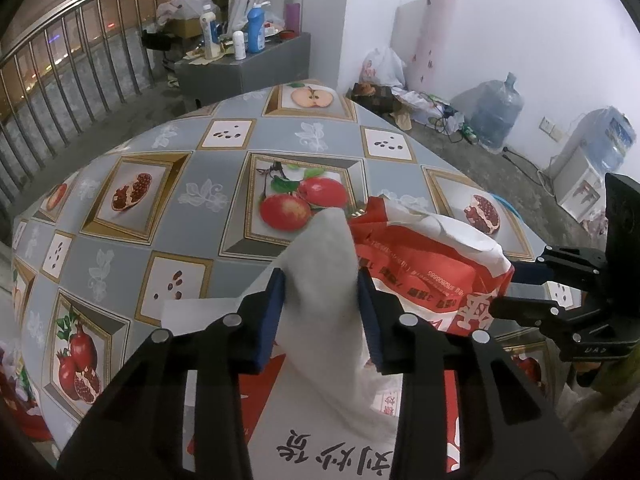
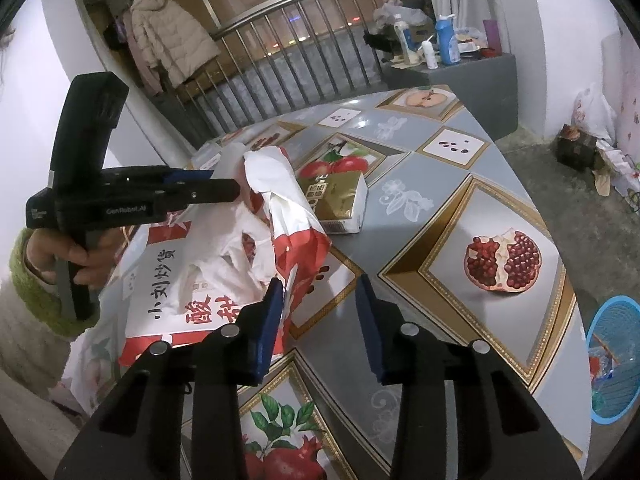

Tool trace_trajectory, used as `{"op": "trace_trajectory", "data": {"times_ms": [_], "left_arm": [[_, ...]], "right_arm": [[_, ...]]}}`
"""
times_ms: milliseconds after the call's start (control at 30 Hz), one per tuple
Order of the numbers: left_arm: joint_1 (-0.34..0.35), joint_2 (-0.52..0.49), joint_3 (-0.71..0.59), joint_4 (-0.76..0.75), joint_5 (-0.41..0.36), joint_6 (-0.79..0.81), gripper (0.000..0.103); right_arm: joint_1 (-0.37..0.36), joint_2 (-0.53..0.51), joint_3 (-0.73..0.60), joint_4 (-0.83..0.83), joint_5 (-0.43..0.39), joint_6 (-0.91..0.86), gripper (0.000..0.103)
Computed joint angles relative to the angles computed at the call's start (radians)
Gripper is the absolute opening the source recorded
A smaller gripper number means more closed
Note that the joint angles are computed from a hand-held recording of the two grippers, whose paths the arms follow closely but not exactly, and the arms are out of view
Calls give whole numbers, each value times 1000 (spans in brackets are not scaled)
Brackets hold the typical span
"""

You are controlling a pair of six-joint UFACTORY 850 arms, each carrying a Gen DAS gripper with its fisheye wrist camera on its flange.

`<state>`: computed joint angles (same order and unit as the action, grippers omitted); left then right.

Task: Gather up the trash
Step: 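Grasp the white tissue with the left tool while the right tool grasps the snack bag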

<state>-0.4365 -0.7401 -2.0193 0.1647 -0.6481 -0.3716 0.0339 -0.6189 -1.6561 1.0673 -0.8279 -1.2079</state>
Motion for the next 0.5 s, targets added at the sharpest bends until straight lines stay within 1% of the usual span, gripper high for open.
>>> {"op": "trace_trajectory", "data": {"times_ms": [233,500], "left_arm": [[0,1,5,16,1,-23,32],[1,-2,4,33,-3,-34,25]], "right_arm": [[1,-3,1,-8,-13,13,37],[5,-16,-9,-24,-25,31,37]]}}
